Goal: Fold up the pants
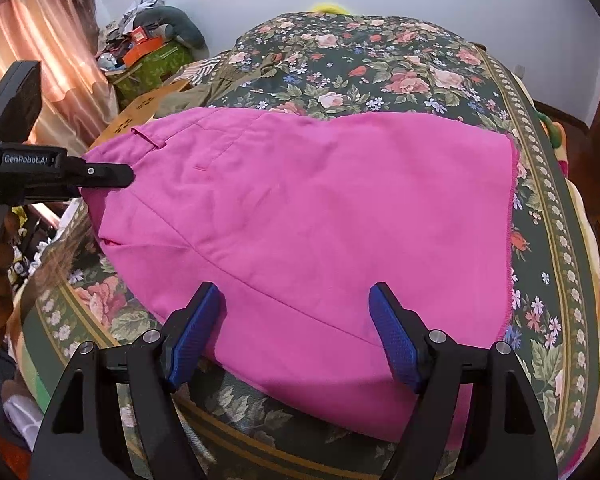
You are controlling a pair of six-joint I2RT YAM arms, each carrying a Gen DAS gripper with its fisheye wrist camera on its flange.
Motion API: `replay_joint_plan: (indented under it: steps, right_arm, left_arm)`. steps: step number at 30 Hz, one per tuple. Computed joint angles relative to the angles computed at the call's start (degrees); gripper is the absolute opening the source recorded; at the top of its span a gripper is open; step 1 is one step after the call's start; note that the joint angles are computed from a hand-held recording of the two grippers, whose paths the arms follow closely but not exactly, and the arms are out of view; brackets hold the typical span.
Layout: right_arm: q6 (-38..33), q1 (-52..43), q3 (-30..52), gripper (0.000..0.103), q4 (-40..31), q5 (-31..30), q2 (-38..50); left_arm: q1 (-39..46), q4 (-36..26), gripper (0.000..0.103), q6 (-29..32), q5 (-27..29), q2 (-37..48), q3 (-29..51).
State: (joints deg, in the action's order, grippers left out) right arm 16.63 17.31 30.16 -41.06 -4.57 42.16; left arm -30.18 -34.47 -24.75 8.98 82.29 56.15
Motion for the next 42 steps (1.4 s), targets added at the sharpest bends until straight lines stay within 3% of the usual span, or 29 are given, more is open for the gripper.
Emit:
replay_joint_plan:
  steps: [9,13,17,22,31,35,42]
  right_arm:
    - [2.5,1.3,0.3,0.074,-1.6,0.7,-0.3]
    - [4.3,4.5,0.2,0.074,-1.7,3.8,-0.7]
    - [4.9,4.7,0.0,0.074,-1.7,3.9,-0.9]
    - [5.0,4.5,-0.2,0.074,-2.0,3.7,-1.6]
    - [5.6,3.3,0.1,0.074,-3.2,2.4,-3.4]
    - [4.6,1.1,0.4,0.074,-5.6,1.7,-6.2]
    - [1.5,-4.5,0.6,0.074,-10.1,-0.2,-9.7]
  left_arm:
    - [0.5,-2.3,0.02,8.4,-24.9,-11.6,-5.2]
    - [-0.3,-2.3,0.019,12.8,-29.6,-14.7,-6.1]
    - [-6.1,-1.7,0.018,13.2,-33.5,-15.5,-3.8]
    - [-12.6,-1.5,0.018,12.6,-29.6,-13.1,2.8]
    - [-18.8,-3.1,0.017,9.8,-14.4,1.8,14.7]
    - [-19.8,-2.6,0.016,8.4,-8.9,6.9,15.4]
    - [-21.0,-2.7,0.017,6.0,-3.9,14.9,17.9]
